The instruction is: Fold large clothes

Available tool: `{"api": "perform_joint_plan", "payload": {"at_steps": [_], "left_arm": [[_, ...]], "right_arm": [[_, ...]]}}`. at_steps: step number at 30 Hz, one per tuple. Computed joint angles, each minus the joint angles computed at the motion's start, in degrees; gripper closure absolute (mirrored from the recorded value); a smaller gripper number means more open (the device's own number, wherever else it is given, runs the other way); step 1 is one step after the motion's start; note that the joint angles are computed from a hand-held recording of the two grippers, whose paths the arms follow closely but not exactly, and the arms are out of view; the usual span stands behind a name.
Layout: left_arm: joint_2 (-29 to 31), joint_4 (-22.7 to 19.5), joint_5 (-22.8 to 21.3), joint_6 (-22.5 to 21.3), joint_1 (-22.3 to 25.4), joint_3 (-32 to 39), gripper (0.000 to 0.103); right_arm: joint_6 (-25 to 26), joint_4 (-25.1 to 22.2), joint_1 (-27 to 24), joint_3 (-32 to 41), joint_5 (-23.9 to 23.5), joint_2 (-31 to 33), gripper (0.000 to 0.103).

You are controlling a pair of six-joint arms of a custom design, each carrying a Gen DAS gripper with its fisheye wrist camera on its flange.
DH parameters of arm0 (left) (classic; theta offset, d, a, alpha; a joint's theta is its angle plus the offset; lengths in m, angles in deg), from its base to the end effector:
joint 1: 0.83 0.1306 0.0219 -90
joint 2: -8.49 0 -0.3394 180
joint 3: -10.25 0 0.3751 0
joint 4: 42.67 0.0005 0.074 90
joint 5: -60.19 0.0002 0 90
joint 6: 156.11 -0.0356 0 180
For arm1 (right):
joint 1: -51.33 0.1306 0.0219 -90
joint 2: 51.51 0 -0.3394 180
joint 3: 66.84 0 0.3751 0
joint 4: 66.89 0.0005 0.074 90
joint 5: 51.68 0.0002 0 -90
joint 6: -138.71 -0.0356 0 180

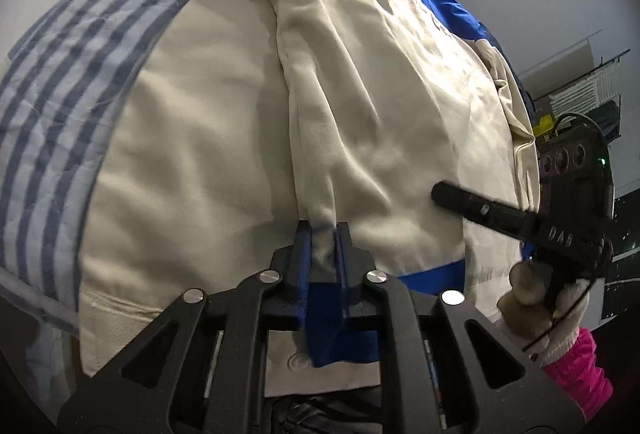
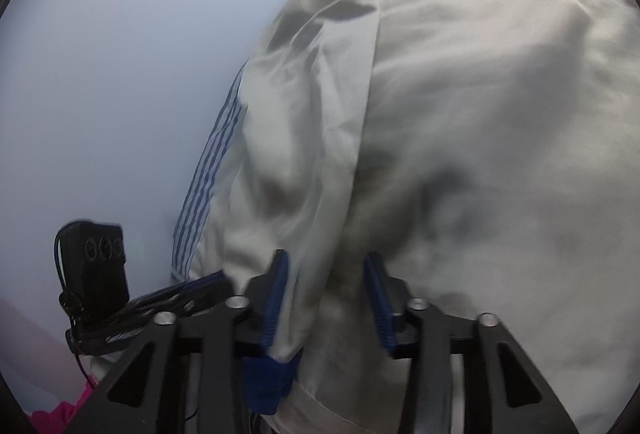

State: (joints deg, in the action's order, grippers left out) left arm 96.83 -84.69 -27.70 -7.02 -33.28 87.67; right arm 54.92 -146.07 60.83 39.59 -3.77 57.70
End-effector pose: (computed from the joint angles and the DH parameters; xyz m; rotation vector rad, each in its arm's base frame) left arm 0.3756 -0.2410 0.3112 -0.5917 2.5699 -0.6672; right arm 0.5111 0.1092 0.3334 -0.4620 2.7895 1.0928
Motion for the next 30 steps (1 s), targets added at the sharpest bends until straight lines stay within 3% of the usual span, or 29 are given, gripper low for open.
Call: {"api": "perform_joint_plan", "payload": {"at_steps": [2, 6, 10, 14, 19, 24, 30], "left_arm": [[-0.86, 0.24, -1.75, 0.19, -0.30, -0.09, 0.099], [-6.24, -4.28, -8.49, -1.49, -2.02, -0.71, 0.100], [-12.47, -9.97, -16.05, -0.14, -4.79, -3.19, 0.100], [-11.69, -8.47, -11.39, 2.11, -3.82, -7.17, 0.100], [-13.56, -4.98, -10.79, 3.85, -4.19, -8.27, 0.100], [-14.87, -8.02, -14.31, 0.91, -5.36, -6.82, 0.100], [-14.16, -9.14, -13.08, 1.94, -2.86, -9.83, 0.100]], "right_arm": [[0.92, -0.80, 0.85, -0.22, -0.70, -0.41, 0.095], [1.24, -1.17, 2.82, -0.89, -4.03, -2.97, 0.101], [2.89, -2.01, 4.95, -1.76, -7.73, -4.86, 0.101], [4.97, -1.86, 8.34, -3.62, 0.51, -5.01, 0.102], [2.78, -2.40, 6.50, -3.80, 0.26, -5.65, 0.103], [3.26, -3.28, 5.39, -1.91, -1.66, -7.29, 0.103], [3.60, -3.21, 10.16, -3.56, 4.29, -5.70, 0.103]]}}
